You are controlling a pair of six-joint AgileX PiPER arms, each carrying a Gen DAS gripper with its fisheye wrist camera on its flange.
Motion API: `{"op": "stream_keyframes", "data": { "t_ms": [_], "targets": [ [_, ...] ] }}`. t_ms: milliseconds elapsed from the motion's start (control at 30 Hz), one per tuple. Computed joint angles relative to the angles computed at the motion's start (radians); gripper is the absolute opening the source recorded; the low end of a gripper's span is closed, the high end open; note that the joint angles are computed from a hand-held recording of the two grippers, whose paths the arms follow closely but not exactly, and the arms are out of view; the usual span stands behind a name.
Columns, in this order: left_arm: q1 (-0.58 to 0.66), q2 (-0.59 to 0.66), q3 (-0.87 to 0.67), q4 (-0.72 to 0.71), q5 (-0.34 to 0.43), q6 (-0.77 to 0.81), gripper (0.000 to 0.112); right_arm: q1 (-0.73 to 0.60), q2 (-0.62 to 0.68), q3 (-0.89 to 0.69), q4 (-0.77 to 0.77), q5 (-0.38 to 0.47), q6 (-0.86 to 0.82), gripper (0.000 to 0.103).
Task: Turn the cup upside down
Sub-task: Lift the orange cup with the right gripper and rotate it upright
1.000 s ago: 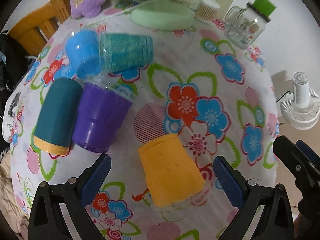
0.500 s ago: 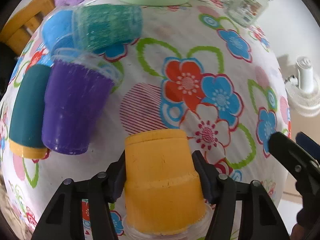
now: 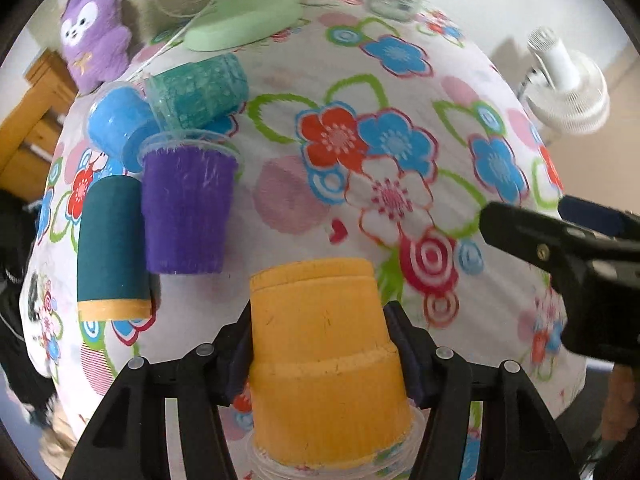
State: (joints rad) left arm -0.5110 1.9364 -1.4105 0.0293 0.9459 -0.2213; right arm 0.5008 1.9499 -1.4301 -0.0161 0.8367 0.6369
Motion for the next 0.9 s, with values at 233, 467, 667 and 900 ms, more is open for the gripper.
{"op": "stream_keyframes", "data": {
  "t_ms": [233, 467, 667, 900],
  "targets": [
    [0.006, -0.008, 0.072, -0.028, -0.047, 0.053, 0.062, 0.052, -0.037, 0.087, -0.011, -0.021, 0.129, 0.103],
    [0.019, 0.006, 0.119, -0.084, -0.099, 0.058, 0.064, 0.089, -0.058, 0.144, -0.036, -0.024, 0.232, 0.103],
    [0.011, 0.017, 0.112, -0.069, -0.070, 0.049, 0.085, 0.117, -0.066, 0.143, -0.063, 0.007, 0.297, 0.103],
    [0.036, -0.087, 0.137, -0.115, -0.012, 0.103, 0.089, 0.183, -0.081, 0.044, -0.132, 0.104, 0.363, 0.103]
  ]
}}
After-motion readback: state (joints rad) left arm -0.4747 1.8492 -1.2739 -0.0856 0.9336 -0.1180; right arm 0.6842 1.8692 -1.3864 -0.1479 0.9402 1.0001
